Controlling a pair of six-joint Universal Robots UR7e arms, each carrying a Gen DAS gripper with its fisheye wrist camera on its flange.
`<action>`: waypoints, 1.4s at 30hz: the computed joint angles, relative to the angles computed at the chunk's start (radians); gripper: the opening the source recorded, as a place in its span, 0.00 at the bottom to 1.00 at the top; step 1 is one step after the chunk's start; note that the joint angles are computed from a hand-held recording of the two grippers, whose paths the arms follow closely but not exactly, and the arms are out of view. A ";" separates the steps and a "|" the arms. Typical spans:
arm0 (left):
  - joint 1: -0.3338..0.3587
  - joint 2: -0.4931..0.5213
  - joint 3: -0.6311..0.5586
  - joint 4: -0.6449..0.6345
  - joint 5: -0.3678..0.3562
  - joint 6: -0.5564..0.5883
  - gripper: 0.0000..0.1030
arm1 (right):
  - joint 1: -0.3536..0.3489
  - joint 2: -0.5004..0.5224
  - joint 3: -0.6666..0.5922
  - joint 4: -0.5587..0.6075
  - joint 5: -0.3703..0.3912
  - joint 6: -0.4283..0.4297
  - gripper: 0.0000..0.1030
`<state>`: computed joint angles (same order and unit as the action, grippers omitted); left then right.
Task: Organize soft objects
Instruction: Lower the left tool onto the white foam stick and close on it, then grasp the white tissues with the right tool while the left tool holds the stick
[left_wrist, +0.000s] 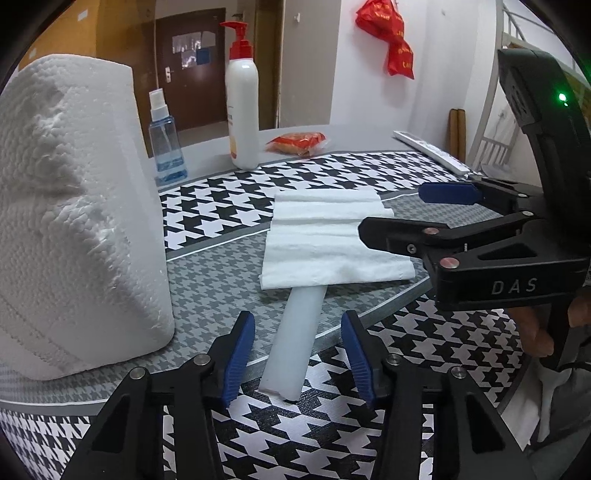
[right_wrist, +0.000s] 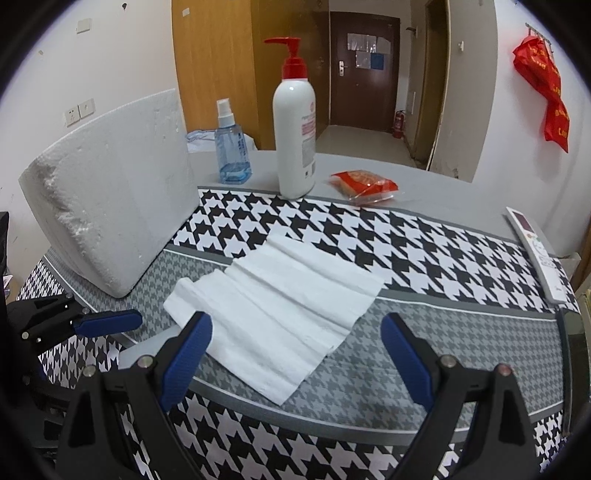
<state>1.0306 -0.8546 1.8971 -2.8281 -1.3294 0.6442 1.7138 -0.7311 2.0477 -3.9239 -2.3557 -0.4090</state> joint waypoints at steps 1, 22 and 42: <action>0.000 0.001 -0.001 0.001 0.001 0.002 0.47 | -0.002 0.000 -0.004 0.006 0.000 0.000 0.92; 0.001 0.018 -0.030 0.054 0.015 0.004 0.22 | -0.014 -0.001 -0.042 0.109 -0.008 0.013 0.92; 0.016 0.007 -0.043 0.090 -0.032 -0.005 0.19 | -0.030 0.010 -0.068 0.210 -0.004 0.018 0.71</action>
<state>1.0463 -0.8476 1.8538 -2.7381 -1.3615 0.6388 1.6836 -0.7209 1.9792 -3.7143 -2.3592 -0.3907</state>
